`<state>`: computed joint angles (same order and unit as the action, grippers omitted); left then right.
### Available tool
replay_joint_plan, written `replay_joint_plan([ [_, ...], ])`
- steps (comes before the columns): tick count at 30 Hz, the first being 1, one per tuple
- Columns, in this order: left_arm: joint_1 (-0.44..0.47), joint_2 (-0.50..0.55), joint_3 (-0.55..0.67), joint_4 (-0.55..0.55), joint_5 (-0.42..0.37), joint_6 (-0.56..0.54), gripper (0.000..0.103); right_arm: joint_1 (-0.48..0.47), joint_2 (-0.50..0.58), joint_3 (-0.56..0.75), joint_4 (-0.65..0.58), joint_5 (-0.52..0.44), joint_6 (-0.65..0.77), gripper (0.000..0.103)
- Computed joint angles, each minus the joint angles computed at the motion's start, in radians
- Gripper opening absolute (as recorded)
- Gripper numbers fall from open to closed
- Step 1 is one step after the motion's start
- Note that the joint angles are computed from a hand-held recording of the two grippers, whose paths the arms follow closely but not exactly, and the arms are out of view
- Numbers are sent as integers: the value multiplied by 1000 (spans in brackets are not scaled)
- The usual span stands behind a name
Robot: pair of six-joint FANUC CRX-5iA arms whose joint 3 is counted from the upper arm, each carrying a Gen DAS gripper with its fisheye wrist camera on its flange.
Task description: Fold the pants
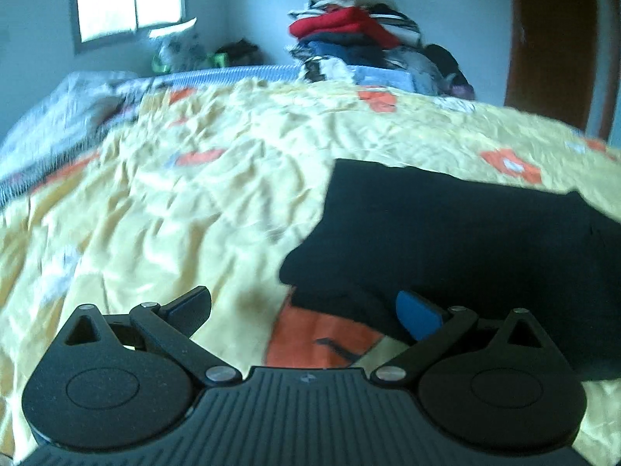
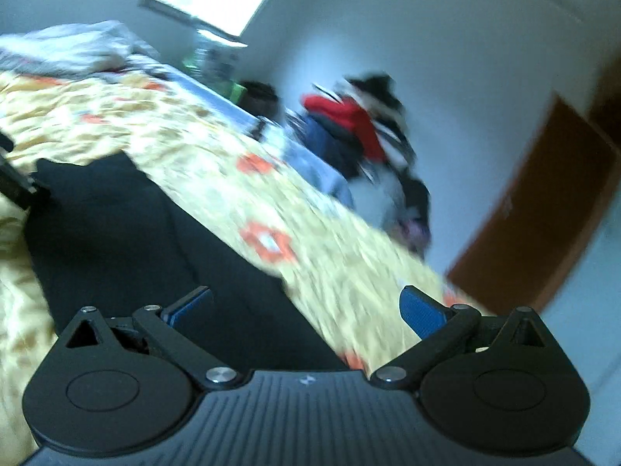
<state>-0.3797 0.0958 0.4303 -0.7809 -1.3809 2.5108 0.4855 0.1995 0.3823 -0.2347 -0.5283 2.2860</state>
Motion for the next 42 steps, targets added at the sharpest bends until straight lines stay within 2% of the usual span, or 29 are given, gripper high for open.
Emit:
replay_joint_plan([
  [5, 89, -93, -103, 145, 114, 100, 102, 40, 40, 136, -194, -219, 172, 103],
  [8, 154, -150, -178, 244, 200, 148, 102, 99, 51, 132, -183, -253, 226, 103],
  [11, 226, -201, -252, 361, 304, 176, 102, 159, 72, 127, -117, -249, 196, 103],
  [15, 345, -263, -385, 601, 506, 108, 102, 203, 112, 154, -59, -272, 121, 103],
  [19, 393, -262, -438, 747, 593, 51, 102, 239, 121, 116, 20, -204, 62, 103],
  [21, 406, -258, -458, 805, 630, 18, 102, 264, 108, 52, 105, -100, 12, 103],
  [24, 444, -260, -548, 1003, 749, -101, 102, 303, 81, -103, 333, 139, -130, 103],
  [25, 449, -258, -577, 1061, 791, -138, 102, 305, 69, -145, 373, 202, -163, 103],
  [26, 450, -256, -593, 1093, 818, -157, 102, 302, 59, -159, 361, 235, -168, 103],
  [28, 452, -241, -607, 1147, 860, -190, 102, 288, 54, -133, 274, 223, -138, 103],
  [30, 451, -225, -624, 1208, 909, -222, 102, 268, 64, -68, 159, 155, -81, 103],
  [32, 448, -204, -624, 1240, 947, -232, 102, 251, 78, -13, 103, 88, -83, 103],
  [34, 445, -182, -605, 1232, 966, -214, 102, 233, 95, 49, 38, 13, -72, 103],
  [36, 447, -161, -585, 1233, 968, -223, 98, 210, 106, 110, -36, -88, -33, 103],
  [37, 448, -154, -578, 1232, 969, -226, 94, 203, 103, 115, -49, -103, -13, 103],
  [38, 451, -147, -574, 1238, 964, -231, 82, 180, 100, 137, -113, -139, 46, 103],
  [39, 456, -143, -570, 1247, 942, -235, 69, 139, 100, 170, -230, -185, 119, 103],
  [40, 460, -140, -565, 1238, 924, -225, 62, 104, 105, 198, -319, -216, 149, 103],
  [42, 465, -138, -561, 1223, 911, -210, 42, 59, 125, 253, -389, -251, 105, 103],
])
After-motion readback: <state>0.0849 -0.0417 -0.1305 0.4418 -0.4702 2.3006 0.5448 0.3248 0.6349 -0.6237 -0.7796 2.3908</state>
